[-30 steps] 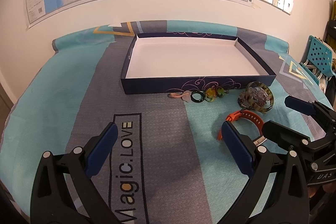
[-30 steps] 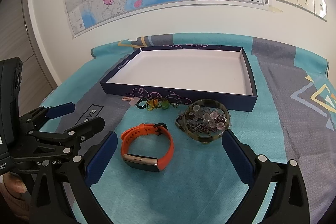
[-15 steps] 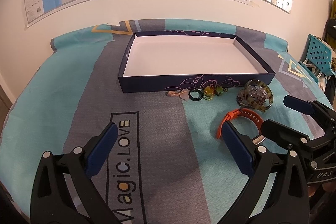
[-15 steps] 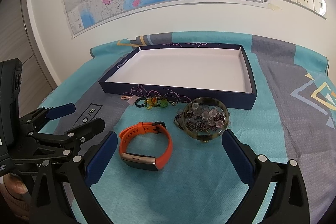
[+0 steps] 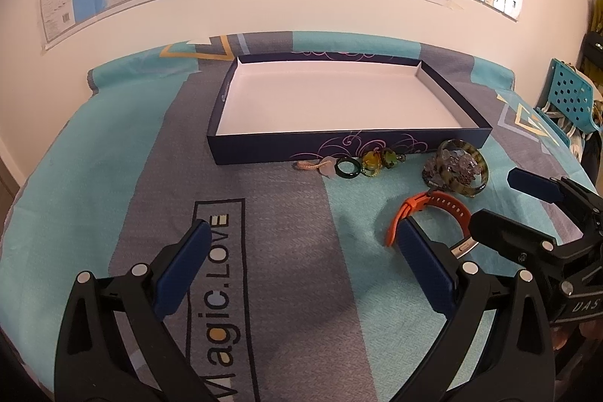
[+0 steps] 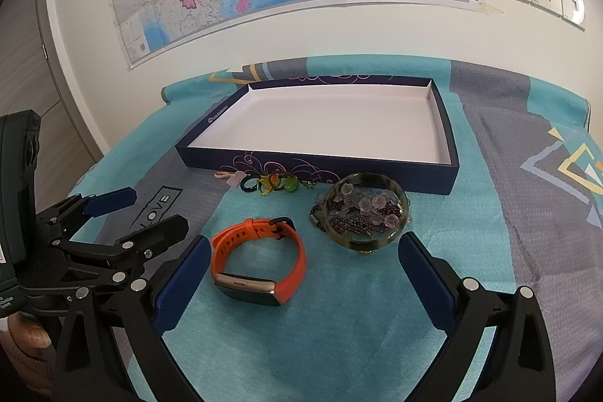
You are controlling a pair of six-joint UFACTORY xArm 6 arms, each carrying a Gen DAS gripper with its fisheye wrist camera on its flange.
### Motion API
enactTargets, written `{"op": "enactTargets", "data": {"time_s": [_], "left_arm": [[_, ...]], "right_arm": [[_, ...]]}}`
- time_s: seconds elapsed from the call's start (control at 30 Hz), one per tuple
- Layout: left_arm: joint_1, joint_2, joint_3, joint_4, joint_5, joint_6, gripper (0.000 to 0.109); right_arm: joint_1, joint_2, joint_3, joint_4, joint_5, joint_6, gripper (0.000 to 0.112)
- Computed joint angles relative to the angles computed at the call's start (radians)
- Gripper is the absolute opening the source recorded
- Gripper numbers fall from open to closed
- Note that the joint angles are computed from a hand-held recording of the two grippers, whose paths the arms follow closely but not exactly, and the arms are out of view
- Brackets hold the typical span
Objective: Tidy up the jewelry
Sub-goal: 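Grasp the orange smartwatch with the left tool while the right tool grasps the tortoiseshell bangle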
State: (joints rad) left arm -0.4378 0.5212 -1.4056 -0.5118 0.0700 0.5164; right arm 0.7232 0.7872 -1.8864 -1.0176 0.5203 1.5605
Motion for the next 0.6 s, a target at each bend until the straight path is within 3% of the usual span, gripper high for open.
{"op": "enactTargets", "data": {"time_s": [0.13,0.23,0.3,0.43,0.5,0.6], "left_arm": [[-0.009,0.003,-0.013,-0.058,0.025,0.078,0.097],[-0.014,0.007,-0.032,-0.121,0.061,0.156,0.097],[-0.016,0.011,-0.044,-0.138,0.085,0.183,0.097],[-0.018,0.029,-0.085,-0.181,0.151,0.258,0.097],[-0.017,0.041,-0.105,-0.173,0.18,0.269,0.094],[-0.012,0.064,-0.152,-0.172,0.259,0.289,0.079]], "right_arm": [[-0.014,-0.022,0.04,0.0,-0.018,0.022,0.096],[-0.032,-0.043,0.08,0.005,-0.044,0.045,0.087],[-0.047,-0.056,0.107,0.017,-0.07,0.054,0.074],[-0.092,-0.08,0.173,0.042,-0.174,0.101,0.056],[-0.108,-0.085,0.191,0.044,-0.21,0.118,0.041],[-0.122,-0.087,0.201,0.057,-0.232,0.127,0.036]]}}
